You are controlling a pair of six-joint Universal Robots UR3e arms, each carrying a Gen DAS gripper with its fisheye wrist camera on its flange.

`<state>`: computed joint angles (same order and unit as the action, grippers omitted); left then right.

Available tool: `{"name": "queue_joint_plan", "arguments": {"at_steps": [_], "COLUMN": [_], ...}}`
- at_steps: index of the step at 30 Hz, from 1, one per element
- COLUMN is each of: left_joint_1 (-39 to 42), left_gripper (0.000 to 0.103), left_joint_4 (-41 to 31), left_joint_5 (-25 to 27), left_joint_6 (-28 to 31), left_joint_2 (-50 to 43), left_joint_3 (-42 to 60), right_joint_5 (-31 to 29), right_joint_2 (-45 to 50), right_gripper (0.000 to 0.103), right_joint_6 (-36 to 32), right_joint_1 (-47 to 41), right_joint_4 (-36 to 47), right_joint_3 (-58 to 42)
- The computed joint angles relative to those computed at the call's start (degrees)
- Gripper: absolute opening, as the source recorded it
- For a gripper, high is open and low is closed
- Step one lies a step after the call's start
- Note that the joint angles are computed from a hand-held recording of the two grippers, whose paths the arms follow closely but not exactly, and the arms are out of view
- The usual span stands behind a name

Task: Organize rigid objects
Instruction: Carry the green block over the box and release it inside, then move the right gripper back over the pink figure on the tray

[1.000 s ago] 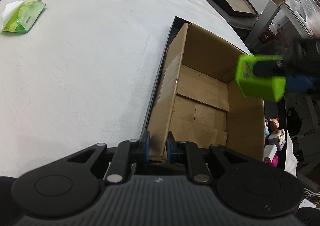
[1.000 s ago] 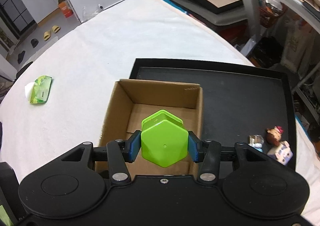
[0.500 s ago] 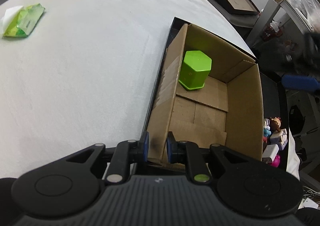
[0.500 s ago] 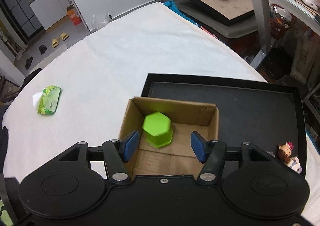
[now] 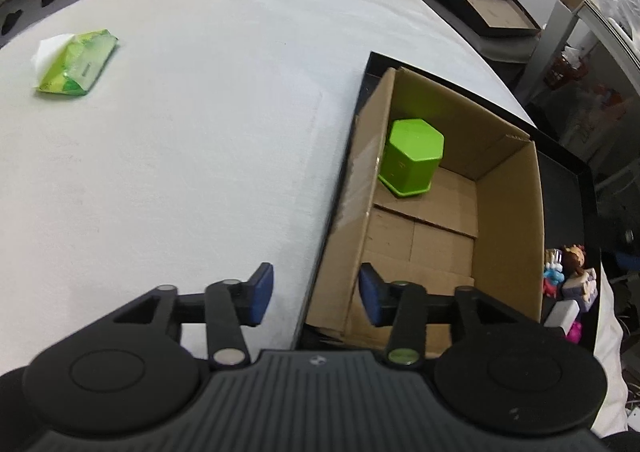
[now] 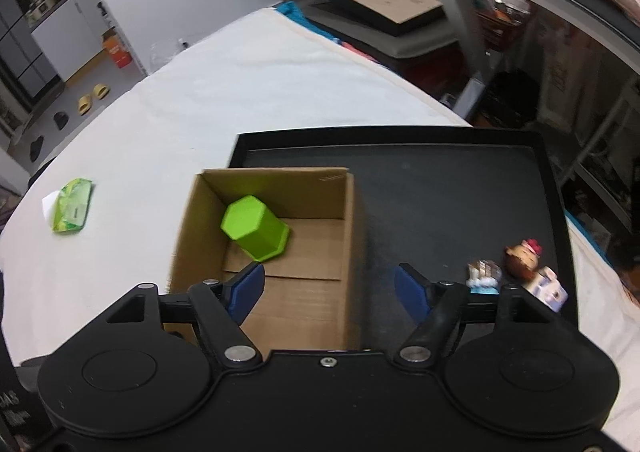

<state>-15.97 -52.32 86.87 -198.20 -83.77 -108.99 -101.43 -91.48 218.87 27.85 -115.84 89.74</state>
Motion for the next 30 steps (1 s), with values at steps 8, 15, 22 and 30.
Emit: {"name": "queue_joint_plan", "arguments": {"at_steps": [8,15,22,30], "left_joint_1": [-1.9,-5.5,-8.6,-11.8], "left_gripper": [0.064,0.066,0.066,0.066], "left_joint_4": [-0.9,-2.1,-2.8,-5.1], "left_joint_5": [2.2,4.9,7.0,10.5], "left_joint_6": [-1.1,-3.1,-5.8,-8.4], "left_joint_2": [-2.8,-5.8,-8.9,-12.4], "left_joint_3": [4.0,6.8,9.6,14.4], "right_joint_5": [-0.3,0.3,5.1,14.9], "right_joint_2": [-7.7,-14.2,-22.8,-36.6], "right_gripper": [0.085,0.085,0.085,0.07], "right_joint_6": [0.6,-0.7,-3.9,-12.4], "right_joint_1": [-2.9,-6.5,-15.7,-33.0], "right_joint_4": [-0.4,-0.3,2.4,8.2], "right_joint_3": [9.7,18.3,27.3,37.2]}}
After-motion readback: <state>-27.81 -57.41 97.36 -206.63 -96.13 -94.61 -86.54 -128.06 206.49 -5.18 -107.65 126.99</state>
